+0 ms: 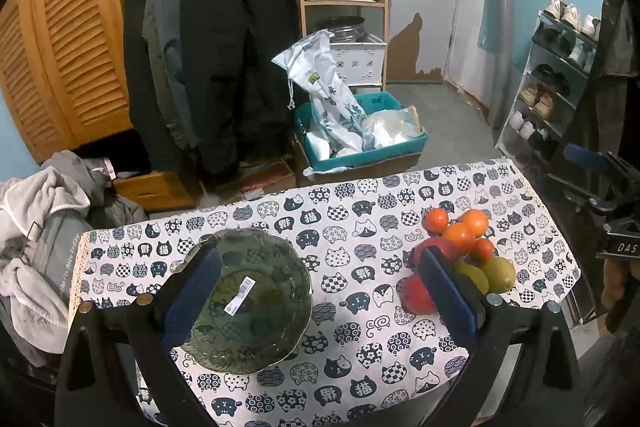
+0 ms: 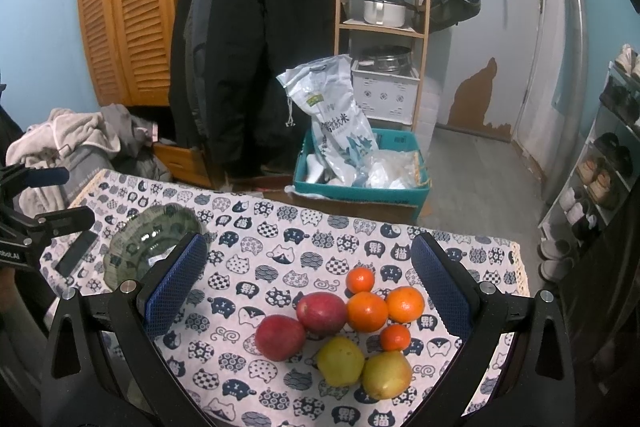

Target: Organize fruits

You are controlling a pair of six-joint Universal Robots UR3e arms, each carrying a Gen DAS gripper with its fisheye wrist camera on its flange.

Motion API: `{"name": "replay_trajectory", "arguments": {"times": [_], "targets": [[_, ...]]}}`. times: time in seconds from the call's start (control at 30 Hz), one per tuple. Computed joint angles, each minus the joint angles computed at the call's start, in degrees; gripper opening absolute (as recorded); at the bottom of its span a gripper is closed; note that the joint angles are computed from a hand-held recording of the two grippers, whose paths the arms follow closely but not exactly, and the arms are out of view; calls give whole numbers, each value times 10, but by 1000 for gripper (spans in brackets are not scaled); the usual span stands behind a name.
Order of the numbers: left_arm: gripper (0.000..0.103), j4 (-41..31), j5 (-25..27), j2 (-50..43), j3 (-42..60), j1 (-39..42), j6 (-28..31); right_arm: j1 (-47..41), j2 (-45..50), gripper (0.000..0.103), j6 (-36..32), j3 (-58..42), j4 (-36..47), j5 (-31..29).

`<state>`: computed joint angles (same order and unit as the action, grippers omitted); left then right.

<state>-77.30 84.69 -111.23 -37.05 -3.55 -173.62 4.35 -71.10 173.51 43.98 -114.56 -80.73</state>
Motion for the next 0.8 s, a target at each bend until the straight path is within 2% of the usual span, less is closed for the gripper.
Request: {"name": "replay_trajectory", "arguments": {"times": [0.8], "targets": [[100, -5, 0, -2, 6, -2, -1, 0, -10, 100, -1, 27, -17, 1]]}}
